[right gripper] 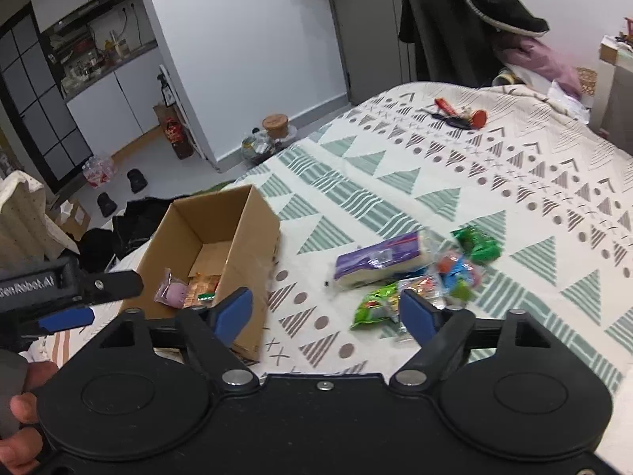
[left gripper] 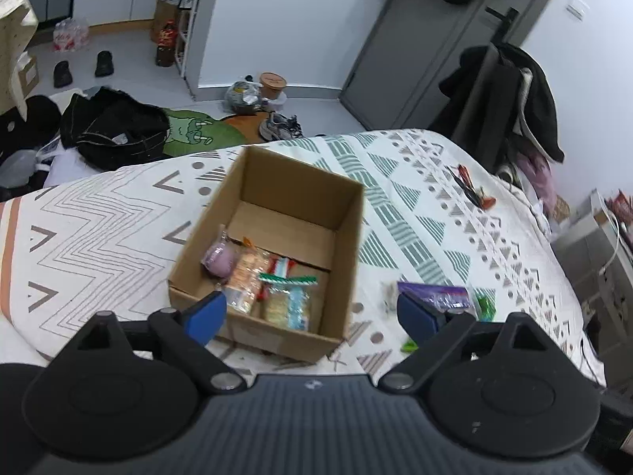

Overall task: Organize snacks
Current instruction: 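Move both tools from the box back down to the snack pile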

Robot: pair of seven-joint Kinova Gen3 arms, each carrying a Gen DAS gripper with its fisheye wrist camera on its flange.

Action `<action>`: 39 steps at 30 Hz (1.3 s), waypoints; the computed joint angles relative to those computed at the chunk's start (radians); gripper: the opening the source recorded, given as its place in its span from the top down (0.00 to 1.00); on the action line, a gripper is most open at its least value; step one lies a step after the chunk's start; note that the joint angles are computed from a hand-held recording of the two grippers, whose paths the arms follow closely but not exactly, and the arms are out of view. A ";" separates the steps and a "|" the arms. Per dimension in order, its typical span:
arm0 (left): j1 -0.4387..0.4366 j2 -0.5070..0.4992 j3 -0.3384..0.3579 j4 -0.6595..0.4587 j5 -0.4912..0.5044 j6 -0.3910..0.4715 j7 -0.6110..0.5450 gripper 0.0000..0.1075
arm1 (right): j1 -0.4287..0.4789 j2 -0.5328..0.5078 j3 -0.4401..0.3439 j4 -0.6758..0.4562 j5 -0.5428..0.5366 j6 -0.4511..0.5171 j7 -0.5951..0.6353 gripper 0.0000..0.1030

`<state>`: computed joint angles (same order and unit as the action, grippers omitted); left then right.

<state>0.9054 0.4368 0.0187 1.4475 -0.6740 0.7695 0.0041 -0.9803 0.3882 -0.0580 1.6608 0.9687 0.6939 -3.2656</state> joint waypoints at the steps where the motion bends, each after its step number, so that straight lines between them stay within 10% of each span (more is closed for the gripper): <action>1: 0.006 0.004 0.002 -0.010 -0.002 0.010 -0.002 0.13 | -0.004 -0.014 0.005 0.019 0.014 -0.005 -0.015 0.14; 26: 0.113 0.115 -0.015 -0.185 0.001 0.031 -0.112 0.05 | 0.163 -0.158 -0.083 0.220 0.093 -0.053 -0.077 0.10; 39: 0.100 0.221 -0.042 -0.267 0.093 -0.044 -0.251 0.10 | 0.228 -0.125 -0.022 0.286 0.065 -0.232 -0.145 0.43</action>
